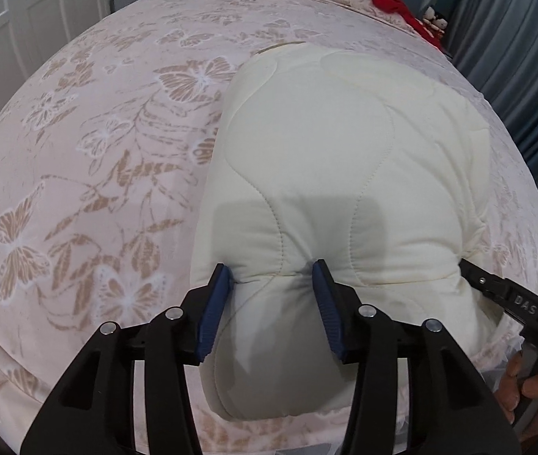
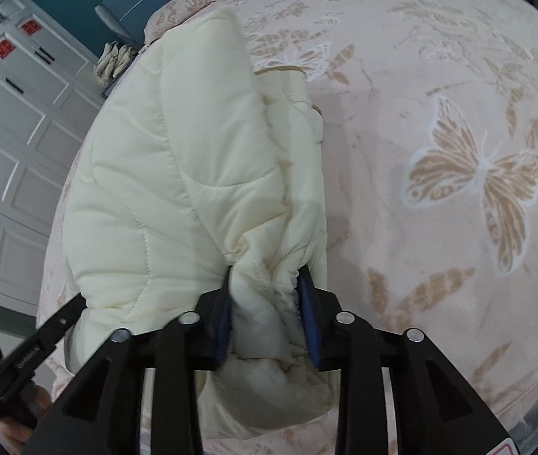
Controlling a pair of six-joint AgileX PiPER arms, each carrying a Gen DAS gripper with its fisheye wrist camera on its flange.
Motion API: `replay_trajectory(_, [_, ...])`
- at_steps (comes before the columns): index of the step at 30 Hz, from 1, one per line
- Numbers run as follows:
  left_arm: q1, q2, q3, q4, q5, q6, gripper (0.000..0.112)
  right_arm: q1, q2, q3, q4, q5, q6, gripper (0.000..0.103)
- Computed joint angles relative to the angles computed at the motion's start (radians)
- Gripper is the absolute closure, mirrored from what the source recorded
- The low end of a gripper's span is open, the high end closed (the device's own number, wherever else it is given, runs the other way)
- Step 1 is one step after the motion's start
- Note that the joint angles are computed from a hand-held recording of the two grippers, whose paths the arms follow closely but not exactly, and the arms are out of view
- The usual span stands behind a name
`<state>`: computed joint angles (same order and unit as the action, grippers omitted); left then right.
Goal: Fold large clothes
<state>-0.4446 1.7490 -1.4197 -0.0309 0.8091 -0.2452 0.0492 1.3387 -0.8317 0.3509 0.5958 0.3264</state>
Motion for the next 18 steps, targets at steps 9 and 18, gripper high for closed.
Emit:
replay_trajectory(9, [0.197,-0.025,-0.103,-0.324,0.164,0.157,0.043,-0.107,-0.139,-0.097,0.051,0.208,0.021,0.059])
replay_trajectory(18, [0.203,0.167,-0.540,-0.325,0.326,0.087,0.024,-0.096,0.020,-0.434,-0.016,0.264,0.124,0.049])
